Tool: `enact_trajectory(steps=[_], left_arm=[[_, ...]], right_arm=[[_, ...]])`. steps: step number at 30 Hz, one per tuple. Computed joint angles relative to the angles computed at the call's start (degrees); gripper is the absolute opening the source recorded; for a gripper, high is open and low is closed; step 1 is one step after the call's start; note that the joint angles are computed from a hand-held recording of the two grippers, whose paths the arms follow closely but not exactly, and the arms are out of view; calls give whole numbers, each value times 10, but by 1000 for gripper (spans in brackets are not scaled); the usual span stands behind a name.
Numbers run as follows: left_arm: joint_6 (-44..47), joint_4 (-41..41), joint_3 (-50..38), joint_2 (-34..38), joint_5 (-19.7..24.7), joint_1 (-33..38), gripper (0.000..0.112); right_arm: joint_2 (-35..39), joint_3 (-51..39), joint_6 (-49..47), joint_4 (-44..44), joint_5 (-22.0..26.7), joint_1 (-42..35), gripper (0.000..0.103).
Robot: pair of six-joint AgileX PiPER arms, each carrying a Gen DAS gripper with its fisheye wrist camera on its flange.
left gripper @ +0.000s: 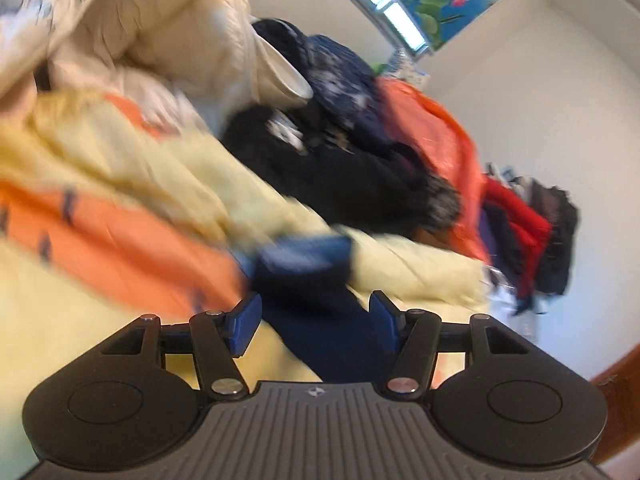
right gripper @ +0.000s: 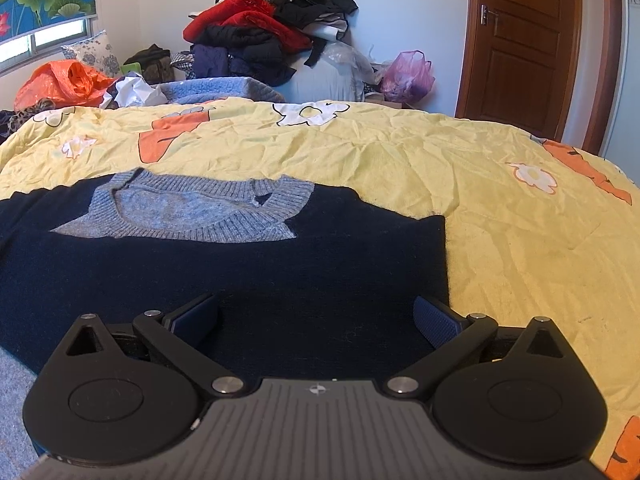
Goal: Fold small clothes
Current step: 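Fold the held navy sleeve across the body with the left gripper, then release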
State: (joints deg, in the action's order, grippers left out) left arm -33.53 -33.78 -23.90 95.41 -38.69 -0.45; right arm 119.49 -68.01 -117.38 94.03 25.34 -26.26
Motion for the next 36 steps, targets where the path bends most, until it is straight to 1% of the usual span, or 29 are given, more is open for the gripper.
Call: enact_trajectory(steps=[1, 2, 4, 7, 8, 9, 12, 13, 14, 15, 16, 18, 19, 20, 23, 26, 28, 30, 32, 33, 35, 36], left_arm=[[4, 26, -7, 5, 12, 22, 59], [21, 34, -18, 11, 25, 34, 59], [82, 0, -44, 30, 35, 33, 59], [120, 22, -64, 44, 48, 42, 59], [148, 10, -75, 52, 53, 36, 59], [184, -6, -82, 56, 63, 36, 59], [324, -126, -129, 80, 102, 22, 58], [361, -170, -140, 84, 104, 20, 57], [389, -212, -146, 88, 93, 14, 50], [409, -239, -150, 89, 87, 11, 22], [413, -245, -152, 87, 90, 14, 9], [445, -277, -157, 77, 91, 7, 7], [469, -300, -156, 70, 81, -7, 6], [487, -321, -153, 60, 65, -24, 6], [499, -366, -147, 21, 13, -92, 6], [533, -421, -175, 4, -51, -203, 6], [588, -460, -225, 25, -99, -303, 6], [627, -469, -288, 72, -130, -400, 6], [654, -468, -362, 136, -133, -480, 6], [654, -469, -400, 169, -123, -511, 6], [671, -478, -474, 232, -67, -550, 6], [686, -495, -511, 266, -54, -566, 6]], right_arm=[[1, -1, 2, -2, 1, -1, 103], [1, -1, 2, -1, 1, -1, 103], [0, 1, 0, 1, 1, 0, 103], [-1, 2, -2, 3, 0, 1, 103], [-1, 1, -1, 2, 0, 0, 103], [0, 1, 0, 1, 0, 0, 103], [0, 1, -1, 2, 0, 0, 103], [0, 1, -1, 2, 0, 0, 103], [0, 1, -1, 2, 0, 1, 103], [0, 1, 0, 1, 0, 0, 103], [0, 1, 0, 1, 1, 0, 103], [0, 1, 0, 2, 0, 1, 103], [-1, 2, -1, 2, 0, 0, 103], [-1, 1, -1, 2, 0, 1, 103], [-1, 1, -1, 2, 0, 1, 103], [-1, 1, -1, 2, 0, 0, 103], [-1, 1, 0, 1, 2, 0, 103], [-1, 2, 2, 1, 4, -1, 103], [-1, 0, 9, -5, 8, -3, 103], [0, -1, 13, -8, 11, -4, 103], [1, -3, 21, -12, 18, -7, 103], [2, -4, 23, -14, 20, -9, 103]])
